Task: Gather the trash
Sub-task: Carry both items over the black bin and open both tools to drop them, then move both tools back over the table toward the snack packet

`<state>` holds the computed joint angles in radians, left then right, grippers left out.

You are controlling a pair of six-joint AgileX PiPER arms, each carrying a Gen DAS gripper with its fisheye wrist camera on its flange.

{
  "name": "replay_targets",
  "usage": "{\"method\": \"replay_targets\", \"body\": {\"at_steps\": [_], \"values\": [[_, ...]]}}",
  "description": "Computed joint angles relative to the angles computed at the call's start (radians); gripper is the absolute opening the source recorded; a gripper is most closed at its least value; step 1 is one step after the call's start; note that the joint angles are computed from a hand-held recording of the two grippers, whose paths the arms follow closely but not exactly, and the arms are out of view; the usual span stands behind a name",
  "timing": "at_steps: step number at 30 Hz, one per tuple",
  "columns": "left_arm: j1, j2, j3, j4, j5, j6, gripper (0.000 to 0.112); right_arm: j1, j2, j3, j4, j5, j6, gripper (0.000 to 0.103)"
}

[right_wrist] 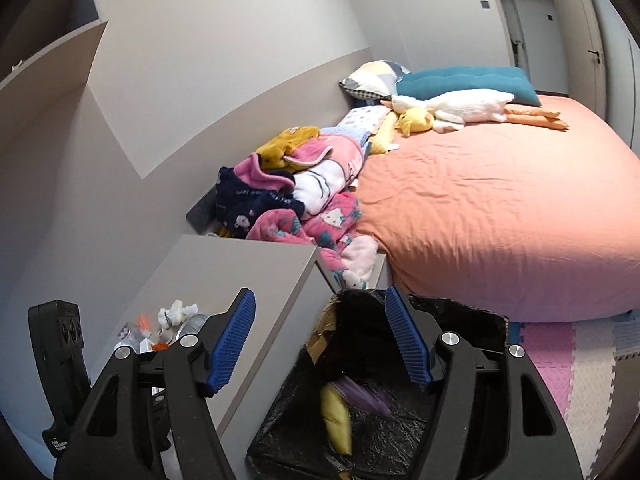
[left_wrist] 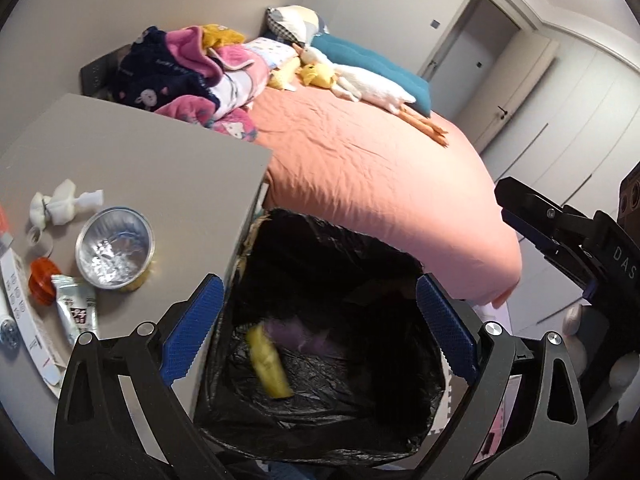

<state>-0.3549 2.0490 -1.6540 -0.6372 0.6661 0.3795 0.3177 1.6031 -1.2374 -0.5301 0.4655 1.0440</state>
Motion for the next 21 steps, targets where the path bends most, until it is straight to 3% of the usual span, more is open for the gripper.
{"method": "replay_targets", "body": {"at_steps": [8,21], "values": [[-0.006,-0.028,0.030,0.013,-0.035,-0.016,0.094,0.001,-0.013,0.014,0.004,-0.006,-0.013,0.068],[0.048,-0.098,0.161,0.050,-0.124,-0.046,0.094,0.045,0.084,-0.083,0.118,-0.014,-0.150,0.068]]}}
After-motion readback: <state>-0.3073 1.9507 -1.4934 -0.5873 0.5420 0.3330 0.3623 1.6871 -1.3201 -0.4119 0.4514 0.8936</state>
